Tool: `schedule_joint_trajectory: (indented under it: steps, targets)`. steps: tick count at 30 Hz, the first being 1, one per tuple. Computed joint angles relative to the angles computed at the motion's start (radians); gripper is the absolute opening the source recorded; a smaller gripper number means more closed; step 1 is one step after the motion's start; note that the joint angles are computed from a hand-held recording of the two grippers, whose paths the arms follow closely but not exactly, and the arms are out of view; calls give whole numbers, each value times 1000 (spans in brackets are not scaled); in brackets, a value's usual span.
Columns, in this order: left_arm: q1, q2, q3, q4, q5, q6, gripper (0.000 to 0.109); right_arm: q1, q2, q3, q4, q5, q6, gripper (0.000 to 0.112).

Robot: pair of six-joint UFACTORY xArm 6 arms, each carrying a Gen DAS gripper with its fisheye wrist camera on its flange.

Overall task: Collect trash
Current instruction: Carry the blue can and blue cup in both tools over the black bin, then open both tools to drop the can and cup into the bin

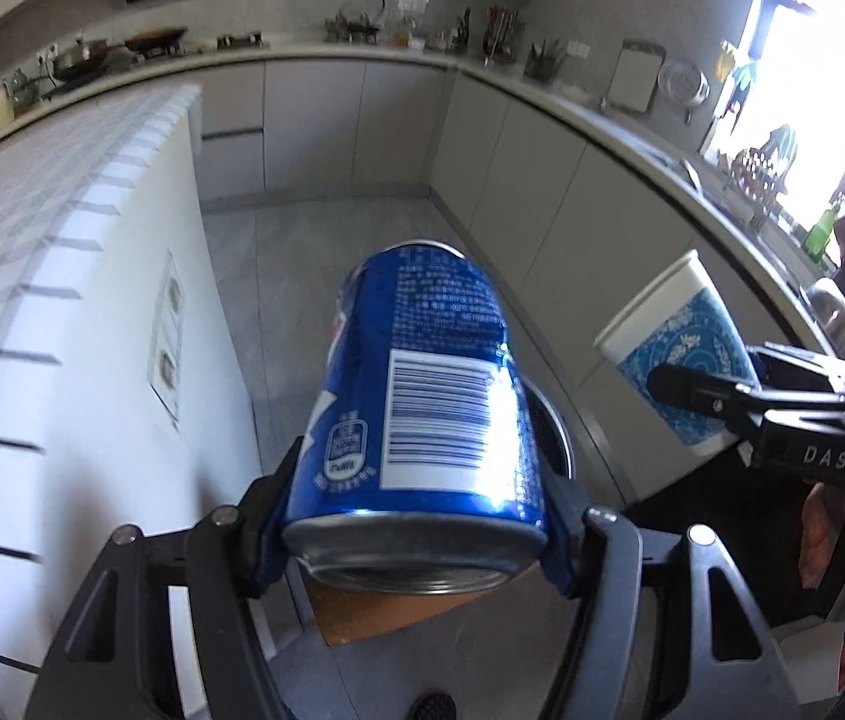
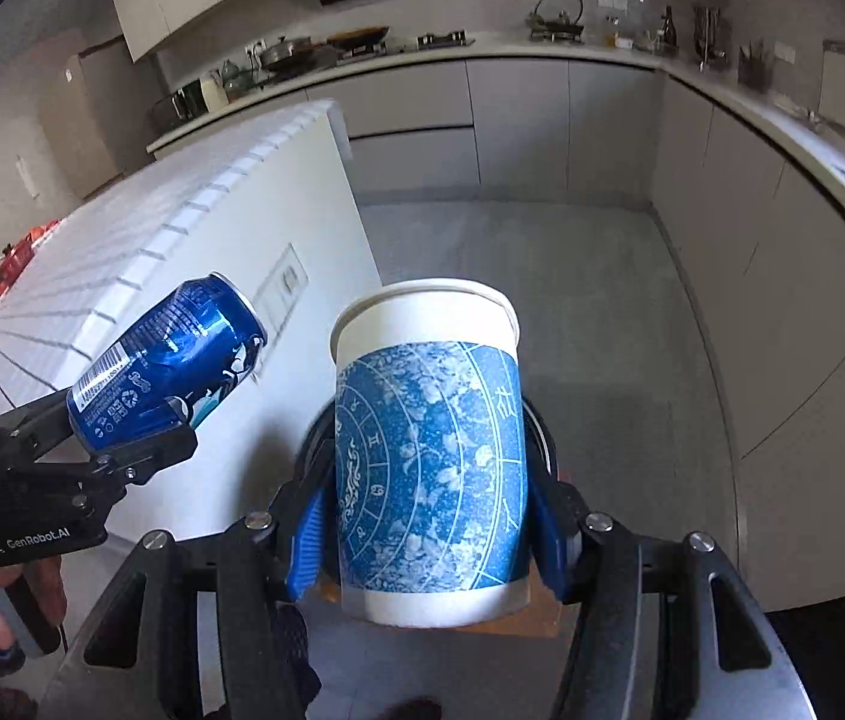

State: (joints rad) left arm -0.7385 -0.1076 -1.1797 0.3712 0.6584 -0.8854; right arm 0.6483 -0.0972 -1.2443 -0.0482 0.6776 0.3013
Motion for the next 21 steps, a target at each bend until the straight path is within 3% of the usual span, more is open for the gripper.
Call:
schedule_joint_trajectory:
  steps: [9,12,13,14,15,17,21]
  targets:
    - [-3,91,-19,-59,-1,42,66,-50,73,21,180,-15,-263,59]
    - [16,122,-12,-114,-59,105,68,-62,131,-14,252,-8,-391,61]
    - [19,129,-4,-107,-74,97,74,-65,163,-38,302,5,-470,66]
    - [21,138,1,-88,-73,75,99,-67,192,-54,311,5,-514,86]
    - [23,140,8,-33,-44,21,102,-75,221,-72,277,14,-516,103]
    - [27,127,32,-15,-24,-19,102,-95,257,-101,263,28,-507,103]
    - [1,114,26,68,59,-99,102,-132,240,-69,266,-28,-458,103]
